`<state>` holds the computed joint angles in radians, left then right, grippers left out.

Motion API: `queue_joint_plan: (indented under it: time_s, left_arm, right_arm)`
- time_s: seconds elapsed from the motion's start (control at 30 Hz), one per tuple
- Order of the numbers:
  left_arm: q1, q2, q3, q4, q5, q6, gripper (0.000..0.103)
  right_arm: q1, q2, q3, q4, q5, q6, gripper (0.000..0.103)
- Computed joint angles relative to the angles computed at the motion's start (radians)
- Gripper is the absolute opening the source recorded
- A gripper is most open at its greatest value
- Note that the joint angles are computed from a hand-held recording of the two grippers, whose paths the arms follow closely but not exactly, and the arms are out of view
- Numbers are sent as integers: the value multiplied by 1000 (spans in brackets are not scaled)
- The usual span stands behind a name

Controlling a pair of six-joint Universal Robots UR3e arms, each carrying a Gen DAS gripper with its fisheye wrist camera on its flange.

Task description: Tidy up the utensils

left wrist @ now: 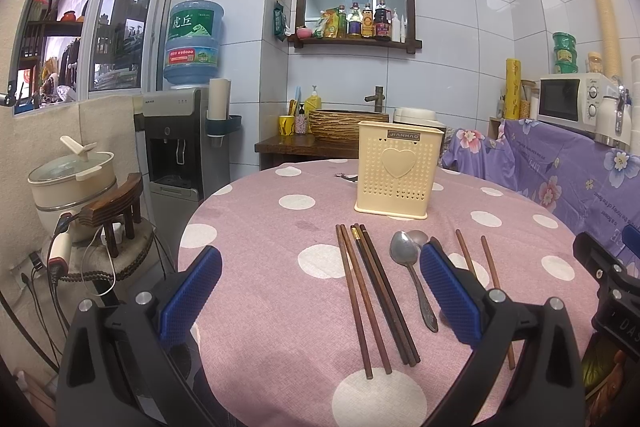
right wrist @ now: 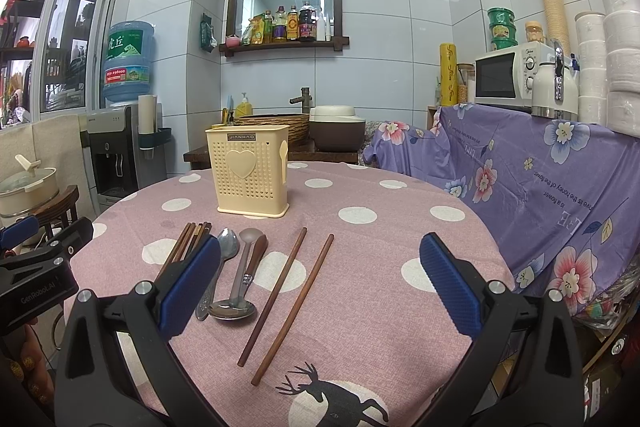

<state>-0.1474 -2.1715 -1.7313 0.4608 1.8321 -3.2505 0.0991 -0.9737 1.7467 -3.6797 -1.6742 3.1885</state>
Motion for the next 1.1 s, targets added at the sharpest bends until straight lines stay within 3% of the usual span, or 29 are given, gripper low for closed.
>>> queue_joint_plan:
  time_s: [0.83, 0.97, 1.1]
  left_arm:
    - [3, -1, -4, -13, 0, -6, 99]
    - [42, -21, -15, -4, -33, -2, 99]
    - [59, -22, 28, -100, -60, -11, 99]
  right_arm:
    - [1, 22, -4, -14, -14, -6, 98]
    - [-10, 53, -51, 40, -20, -8, 98]
    - [-27, 57, -109, 166, -15, -2, 98]
